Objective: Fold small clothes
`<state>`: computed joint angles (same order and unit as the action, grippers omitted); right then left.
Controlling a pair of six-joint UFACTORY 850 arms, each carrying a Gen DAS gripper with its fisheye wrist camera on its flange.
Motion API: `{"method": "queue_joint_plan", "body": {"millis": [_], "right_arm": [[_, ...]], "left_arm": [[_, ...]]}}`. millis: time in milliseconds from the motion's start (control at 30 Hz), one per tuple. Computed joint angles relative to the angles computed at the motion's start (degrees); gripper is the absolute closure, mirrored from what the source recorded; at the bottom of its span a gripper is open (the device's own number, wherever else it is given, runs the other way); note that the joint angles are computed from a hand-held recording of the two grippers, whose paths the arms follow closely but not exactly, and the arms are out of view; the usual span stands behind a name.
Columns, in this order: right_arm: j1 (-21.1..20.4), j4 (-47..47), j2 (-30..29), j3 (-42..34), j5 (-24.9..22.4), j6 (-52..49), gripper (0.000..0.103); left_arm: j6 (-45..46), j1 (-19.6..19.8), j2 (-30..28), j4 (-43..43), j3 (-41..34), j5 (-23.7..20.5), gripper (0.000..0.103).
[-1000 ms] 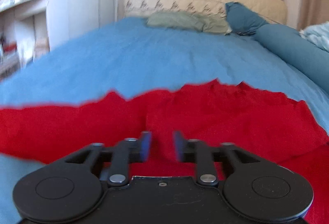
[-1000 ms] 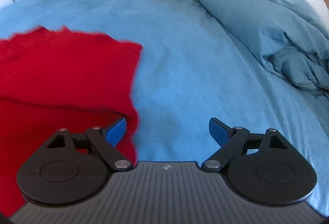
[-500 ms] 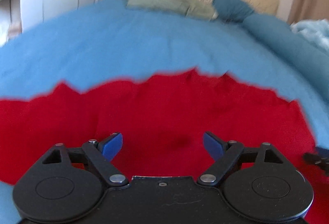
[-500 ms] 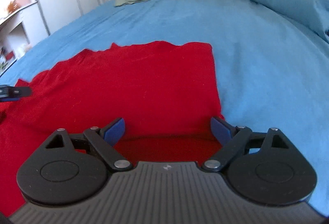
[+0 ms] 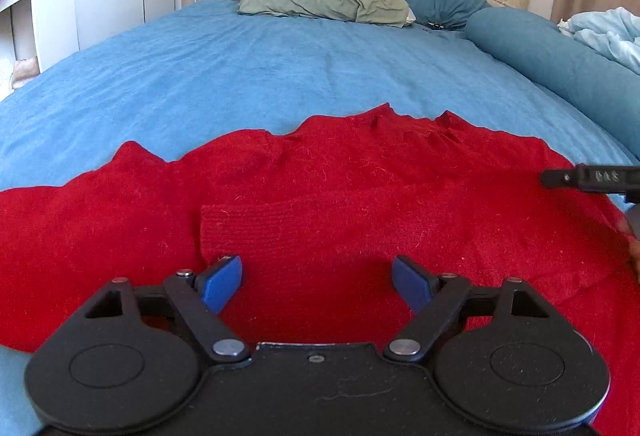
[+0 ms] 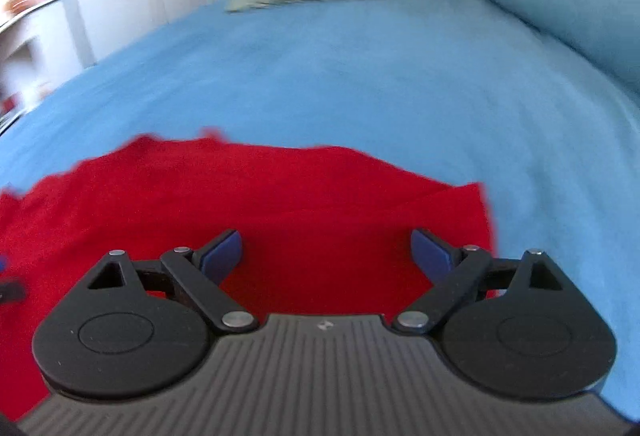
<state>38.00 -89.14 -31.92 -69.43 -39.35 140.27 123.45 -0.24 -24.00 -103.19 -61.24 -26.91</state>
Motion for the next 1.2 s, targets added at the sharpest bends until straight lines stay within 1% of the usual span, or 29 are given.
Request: {"method": "queue_joint_plan", "body": {"millis": [33,67,100,200,267,300,367,433,533,600,633,667,767,833,900,1033,1133,1200], "right_arm": [[-0.50,-2.73,0.43,1.31,-0.50,4.76,0.000],[-0.98,-4.02,0.73,2.00,-0.45,7.32,0.000],[-1.37,-3.72,0.78,2.06,-0.57,7.48,0.000],[-1.46,-0.95,0.93,1.48,-0.41,3.85,0.000],[-0.84,2.57,1.03,0.31,-1.09,-1.55,0.000],[-0.29,3.31,1.57,0.27,-1.74,-3.39,0.000],[1.35,2.34,3.48,1.52,-3.60,-3.13,0.000],[3.34,0.80,6.16,3.14,-5.63,-1.84,0.000],[6.75,3.83,9.66,2.81,-10.11,-6.42,0.000],[8.79,7.46,10.99,0.95,-13.19,-10.61,0.000],[9.93,9.08,11.40,-0.40,-15.09,-13.16,0.000],[10.78,10.90,11.46,-1.89,-16.73,-15.71,0.000],[13.36,14.66,10.27,-7.19,-20.35,-21.44,0.000],[14.36,18.01,8.52,-11.30,-20.73,-24.66,0.000],[15.62,20.22,6.38,-14.79,-20.13,-27.02,0.000],[17.37,22.01,0.23,-22.38,-17.74,-30.28,0.000],[18.45,23.88,-5.04,-28.63,-15.96,-32.38,0.000],[18.93,25.12,-8.72,-32.98,-15.29,-33.62,0.000]], "left_arm": [[0.98,0.15,0.01,-0.66,0.24,-0.18,0.017],[1.96,0.05,0.03,-1.42,0.39,-0.09,0.017],[2.83,-0.06,0.09,-2.09,0.56,0.01,0.017],[2.50,-0.10,0.17,-2.00,0.52,0.09,0.016],[0.13,0.00,0.68,-0.34,0.42,0.35,0.016],[-1.15,0.15,1.26,0.14,0.55,0.46,0.016],[-2.43,0.99,3.08,-0.59,1.38,0.20,0.016],[-3.80,2.51,5.44,-0.94,2.52,-1.29,0.016],[-5.41,5.00,9.50,0.11,3.66,-2.56,0.016],[-7.09,7.04,11.97,1.55,3.84,-3.68,0.011],[-8.97,8.33,12.94,3.20,3.53,-4.60,0.004],[-10.61,9.64,13.70,4.41,3.20,-5.64,0.000],[-17.17,13.98,14.48,8.85,1.08,-9.10,0.000],[-21.38,16.48,13.91,11.56,-0.61,-10.12,0.000],[-24.34,18.63,13.05,13.26,-2.15,-10.04,0.000],[-26.80,23.40,10.18,15.20,-4.51,-9.55,0.000],[-29.60,26.48,6.54,17.42,-6.92,-9.48,0.000],[-30.92,28.02,3.52,17.88,-8.55,-9.09,0.002]]}}
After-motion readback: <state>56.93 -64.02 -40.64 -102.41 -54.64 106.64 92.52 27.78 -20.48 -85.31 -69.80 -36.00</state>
